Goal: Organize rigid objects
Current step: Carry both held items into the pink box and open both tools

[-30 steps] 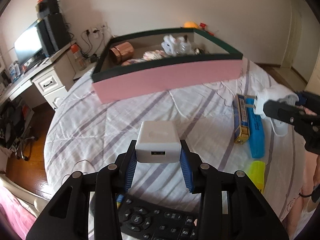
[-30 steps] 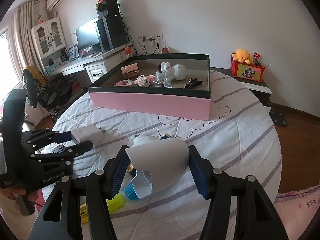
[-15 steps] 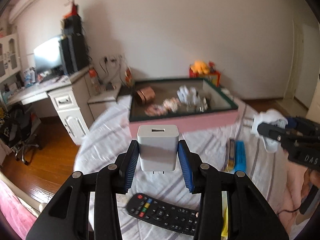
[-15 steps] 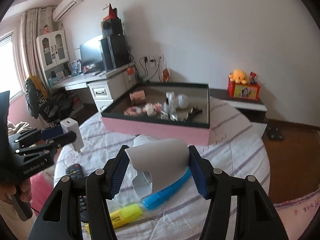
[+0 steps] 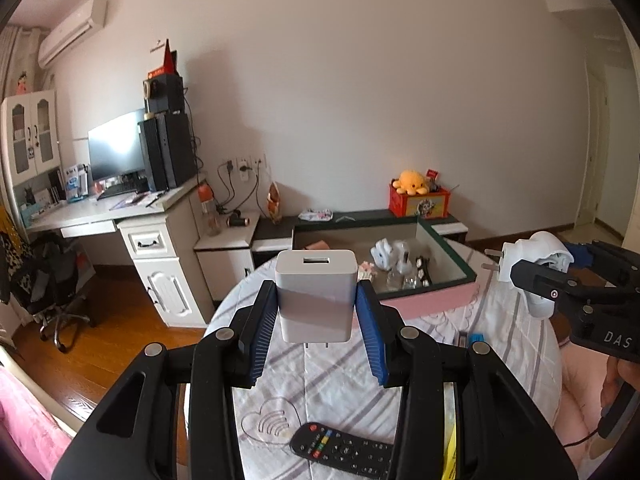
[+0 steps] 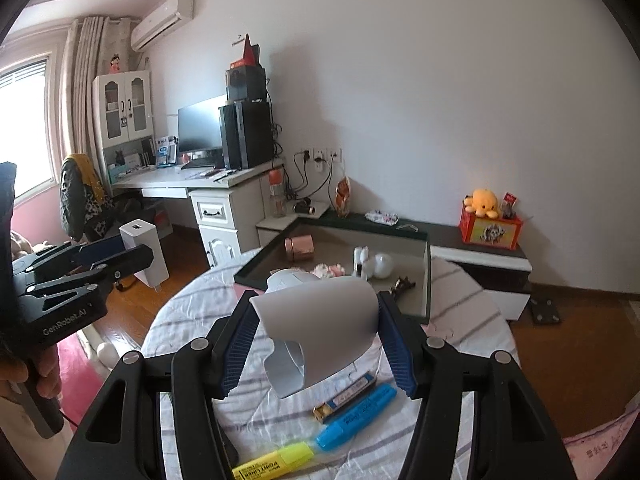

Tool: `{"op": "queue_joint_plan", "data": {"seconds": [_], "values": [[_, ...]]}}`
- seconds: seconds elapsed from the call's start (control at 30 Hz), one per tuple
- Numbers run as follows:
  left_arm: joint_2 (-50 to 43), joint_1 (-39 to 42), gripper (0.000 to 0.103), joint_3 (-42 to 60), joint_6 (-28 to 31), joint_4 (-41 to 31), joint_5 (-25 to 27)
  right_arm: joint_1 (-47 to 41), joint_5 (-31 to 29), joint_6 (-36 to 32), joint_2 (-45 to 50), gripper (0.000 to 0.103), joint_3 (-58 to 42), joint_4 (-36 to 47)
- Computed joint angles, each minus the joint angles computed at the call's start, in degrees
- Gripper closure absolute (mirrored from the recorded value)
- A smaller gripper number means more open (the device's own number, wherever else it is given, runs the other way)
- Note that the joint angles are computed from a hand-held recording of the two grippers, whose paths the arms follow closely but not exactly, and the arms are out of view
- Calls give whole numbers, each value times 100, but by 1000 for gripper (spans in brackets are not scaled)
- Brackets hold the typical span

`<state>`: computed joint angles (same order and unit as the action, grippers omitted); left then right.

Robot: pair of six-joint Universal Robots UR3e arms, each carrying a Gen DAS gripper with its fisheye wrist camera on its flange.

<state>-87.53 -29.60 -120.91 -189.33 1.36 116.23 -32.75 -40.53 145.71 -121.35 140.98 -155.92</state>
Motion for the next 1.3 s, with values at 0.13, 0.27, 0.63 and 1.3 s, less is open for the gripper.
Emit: {"op": "queue_joint_plan", "data": {"seconds": [0.13,0.27,0.63,1.3], "values": [[-6,51,62,121,97,59,58,49,7,120,41,43,-145,-103],[56,196,62,143,173,0,13,250,-133,301,406,43,-364,-438],[-447,743,62,827,544,-127,-451,973,-687,665,1829,43,-1102,-1371],[-4904,1712,62,6779,1099,-3676,-2029,2594,-2434,850,6425,43,-6365,331]]}}
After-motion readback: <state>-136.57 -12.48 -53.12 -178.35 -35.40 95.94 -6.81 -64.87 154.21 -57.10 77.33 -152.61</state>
